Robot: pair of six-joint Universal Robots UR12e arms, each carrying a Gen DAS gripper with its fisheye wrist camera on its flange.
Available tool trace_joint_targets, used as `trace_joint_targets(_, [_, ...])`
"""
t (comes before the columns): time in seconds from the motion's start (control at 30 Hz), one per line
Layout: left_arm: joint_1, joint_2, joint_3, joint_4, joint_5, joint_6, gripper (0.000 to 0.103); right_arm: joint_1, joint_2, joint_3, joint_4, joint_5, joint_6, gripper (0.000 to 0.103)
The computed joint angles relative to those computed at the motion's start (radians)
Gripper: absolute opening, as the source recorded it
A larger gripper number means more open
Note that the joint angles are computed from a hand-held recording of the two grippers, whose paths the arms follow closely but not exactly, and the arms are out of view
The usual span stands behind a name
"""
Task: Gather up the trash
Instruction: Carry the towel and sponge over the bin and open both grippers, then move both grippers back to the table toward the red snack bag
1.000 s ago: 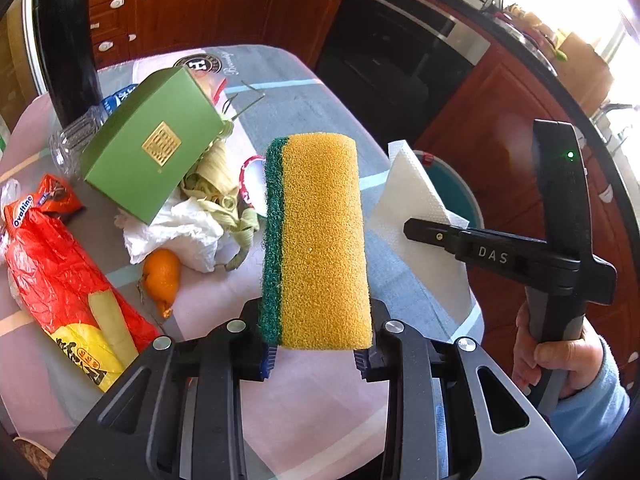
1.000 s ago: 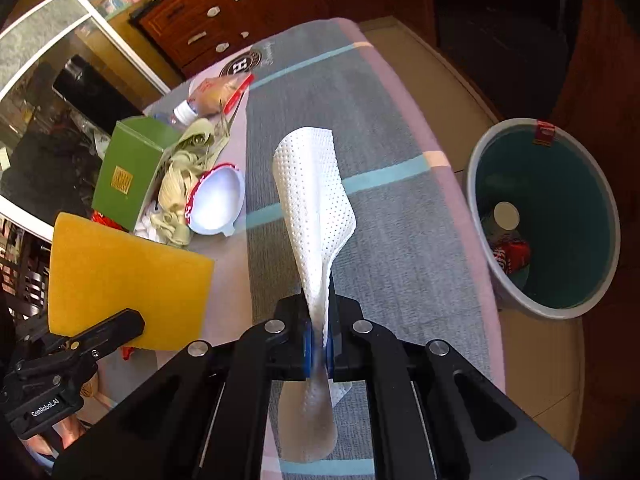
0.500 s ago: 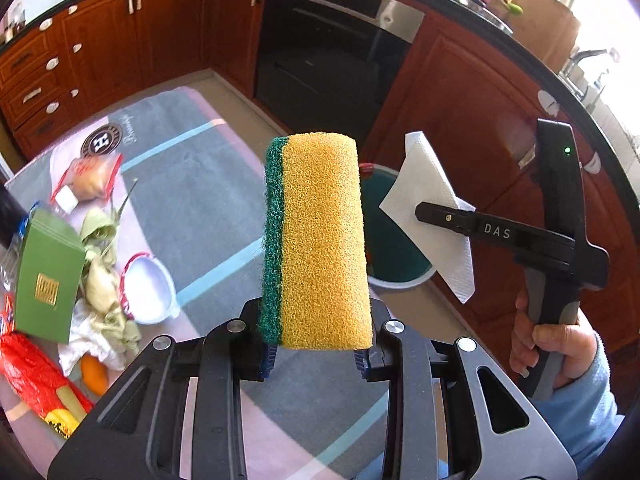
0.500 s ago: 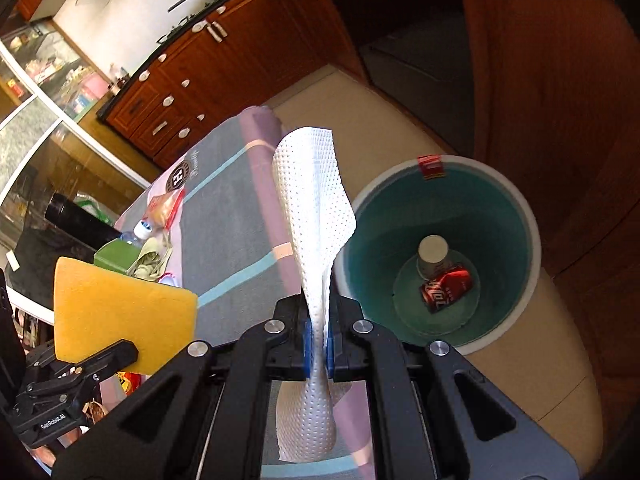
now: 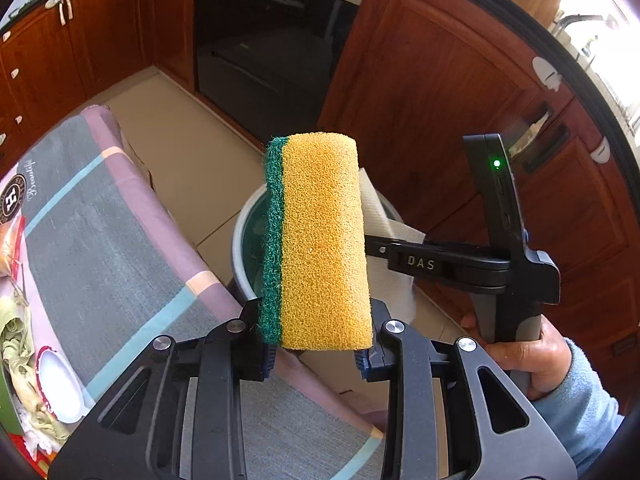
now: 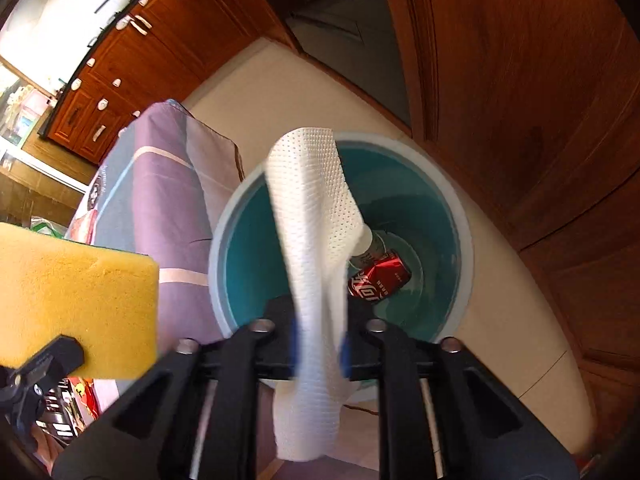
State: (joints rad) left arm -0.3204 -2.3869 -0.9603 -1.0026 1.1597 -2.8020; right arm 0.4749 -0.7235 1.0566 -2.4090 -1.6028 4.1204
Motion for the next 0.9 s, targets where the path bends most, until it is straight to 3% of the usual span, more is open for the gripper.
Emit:
trace_joint_targets(0.03, [-0.002, -0.011, 0.015, -0.017, 0.003, 0.003, 0.031, -0.004, 0.006, -0.003, -0.001, 0.013, 0.011, 0.059])
trace_joint_targets(0.07, [-0.004, -0.021, 0.028, -0.031, 0.008, 0.005, 0.031, -0.006, 0.01, -0.005, -0.002, 0.018, 0.017, 0.063])
trace_joint_targets(0.2, [-0.006, -0.048, 0.058, -0.076, 0.014, 0.011, 0.031, -0.01, 0.02, -0.015, -0.001, 0.031, 0.016, 0.063])
trace_joint_targets(0.43, [-0.012, -0.086, 0.111, -0.141, 0.021, 0.021, 0.032, -0.015, 0.009, -0.003, 0.011, 0.022, 0.046, 0.078])
trace_joint_targets(0.5, [-0.017, -0.096, 0.127, -0.154, 0.034, 0.023, 0.045, -0.018, -0.003, 0.016, 0.001, 0.024, 0.065, 0.081])
trace_joint_targets(0.53, [-0.018, -0.092, 0.117, -0.131, 0.041, 0.019, 0.058, -0.018, -0.008, 0.024, -0.005, 0.022, 0.076, 0.083])
trace_joint_targets(0.57, [-0.018, -0.085, 0.101, -0.101, 0.053, 0.012, 0.062, -0.017, -0.011, 0.028, -0.007, 0.016, 0.084, 0.085])
trace_joint_targets(0.9, [0.005, -0.047, 0.036, -0.075, 0.057, -0.037, 0.088, -0.012, -0.022, 0.039, 0.009, 0.03, 0.118, 0.089])
